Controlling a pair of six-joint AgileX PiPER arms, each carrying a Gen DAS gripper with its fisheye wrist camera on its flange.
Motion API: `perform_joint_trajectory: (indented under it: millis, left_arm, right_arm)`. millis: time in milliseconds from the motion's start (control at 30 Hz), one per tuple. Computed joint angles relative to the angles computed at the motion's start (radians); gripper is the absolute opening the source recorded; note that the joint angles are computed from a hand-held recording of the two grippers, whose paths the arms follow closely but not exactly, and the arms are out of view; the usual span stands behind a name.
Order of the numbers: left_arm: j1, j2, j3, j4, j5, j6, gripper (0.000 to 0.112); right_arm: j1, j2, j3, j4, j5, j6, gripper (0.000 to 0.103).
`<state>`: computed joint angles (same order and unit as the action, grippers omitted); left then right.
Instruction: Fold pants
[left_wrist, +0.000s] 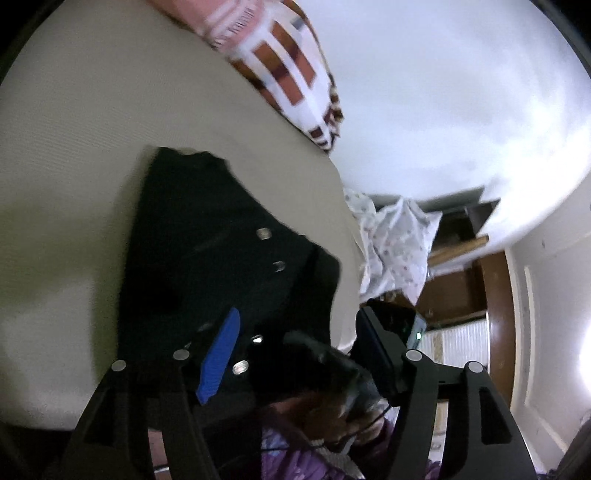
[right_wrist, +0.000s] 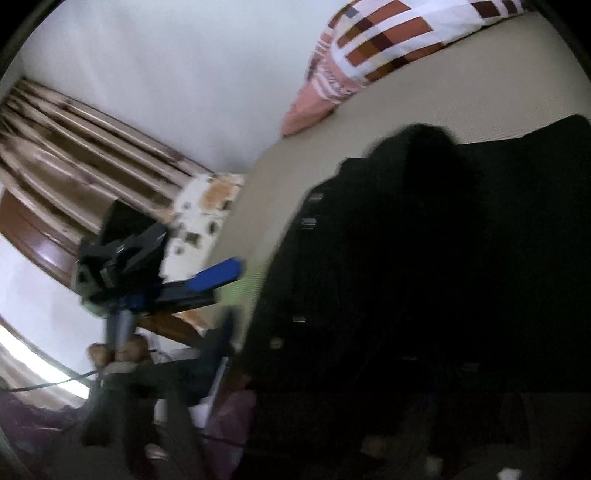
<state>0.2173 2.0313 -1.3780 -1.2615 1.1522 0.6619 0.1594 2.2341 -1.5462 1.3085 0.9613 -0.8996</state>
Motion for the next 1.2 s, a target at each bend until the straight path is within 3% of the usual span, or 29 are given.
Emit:
perform_joint_trajectory:
  millis: [200, 300, 433, 633, 1200]
  left_arm:
    - [-0.006, -0.061, 0.091, 0.118, -0.122, 0.003, 0.066]
    - [-0.024, -0.052, 0.09, 0.139, -0.136, -0.013, 0.067]
    - [-0.053, -0.062, 0.092, 0.157, -0.166, -0.011, 0.069]
    - [-0.101, -0.03, 0.062, 0.17, -0.175, -0.04, 0.07]
    - [-0.194, 0.013, -0.022, 0.28, -0.195, -0.13, 0.071]
  right_arm:
    - [-0.086, 0.03, 0.023, 0.162, 0.109, -0.004, 0.02]
    - [-0.131, 0.033, 0.023, 0.216, 0.162, -0.005, 0.019]
    - [-0.203, 0.013, 0.05, 0.208, 0.172, -0.005, 0.019]
    - [-0.319, 0.027, 0.122, 0.22, 0.174, -0.006, 0.018]
    - [-0.391, 0.104, 0.165, 0.291, 0.254, -0.084, 0.018]
